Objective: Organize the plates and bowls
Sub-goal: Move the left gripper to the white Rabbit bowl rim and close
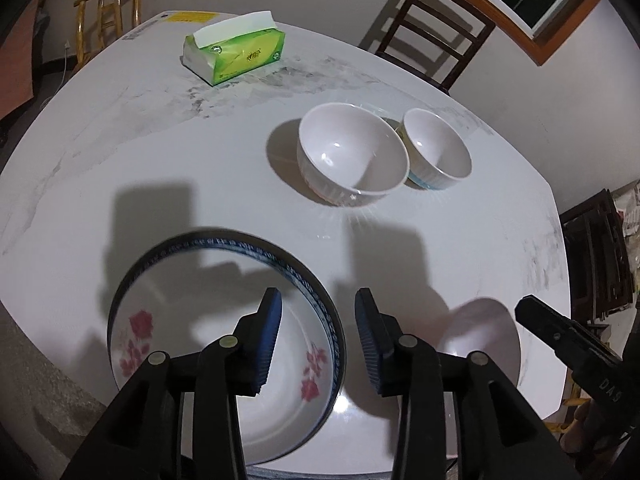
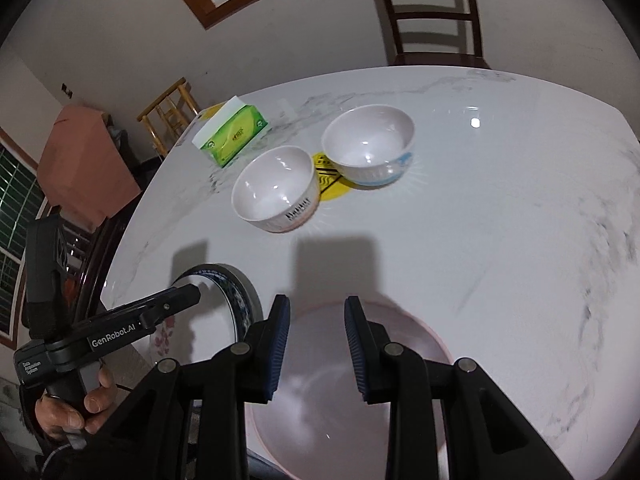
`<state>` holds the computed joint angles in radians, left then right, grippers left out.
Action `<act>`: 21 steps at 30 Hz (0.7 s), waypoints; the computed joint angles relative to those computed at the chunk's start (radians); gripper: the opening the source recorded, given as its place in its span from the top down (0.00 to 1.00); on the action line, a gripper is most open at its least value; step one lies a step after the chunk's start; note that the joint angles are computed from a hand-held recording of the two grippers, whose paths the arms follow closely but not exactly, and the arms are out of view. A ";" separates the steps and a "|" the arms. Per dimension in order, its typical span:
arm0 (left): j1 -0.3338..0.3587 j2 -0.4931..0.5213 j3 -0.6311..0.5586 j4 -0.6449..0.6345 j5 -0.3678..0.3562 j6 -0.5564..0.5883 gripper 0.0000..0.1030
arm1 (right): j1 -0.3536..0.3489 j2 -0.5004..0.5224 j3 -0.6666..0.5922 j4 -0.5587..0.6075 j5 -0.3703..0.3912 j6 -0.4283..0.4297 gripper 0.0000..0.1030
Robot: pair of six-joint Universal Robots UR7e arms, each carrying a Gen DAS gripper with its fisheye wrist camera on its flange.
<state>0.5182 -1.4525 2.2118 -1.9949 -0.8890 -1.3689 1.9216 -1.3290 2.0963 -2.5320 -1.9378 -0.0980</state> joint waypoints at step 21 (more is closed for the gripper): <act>0.193 0.086 -0.091 -0.212 0.074 0.190 0.67 | -0.022 0.281 -0.222 0.005 -0.007 -0.015 0.72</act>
<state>0.7116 -1.3665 2.1213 -2.2066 -0.8154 -1.1786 1.8998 -1.0481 1.8748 -2.5269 -1.9444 -0.1129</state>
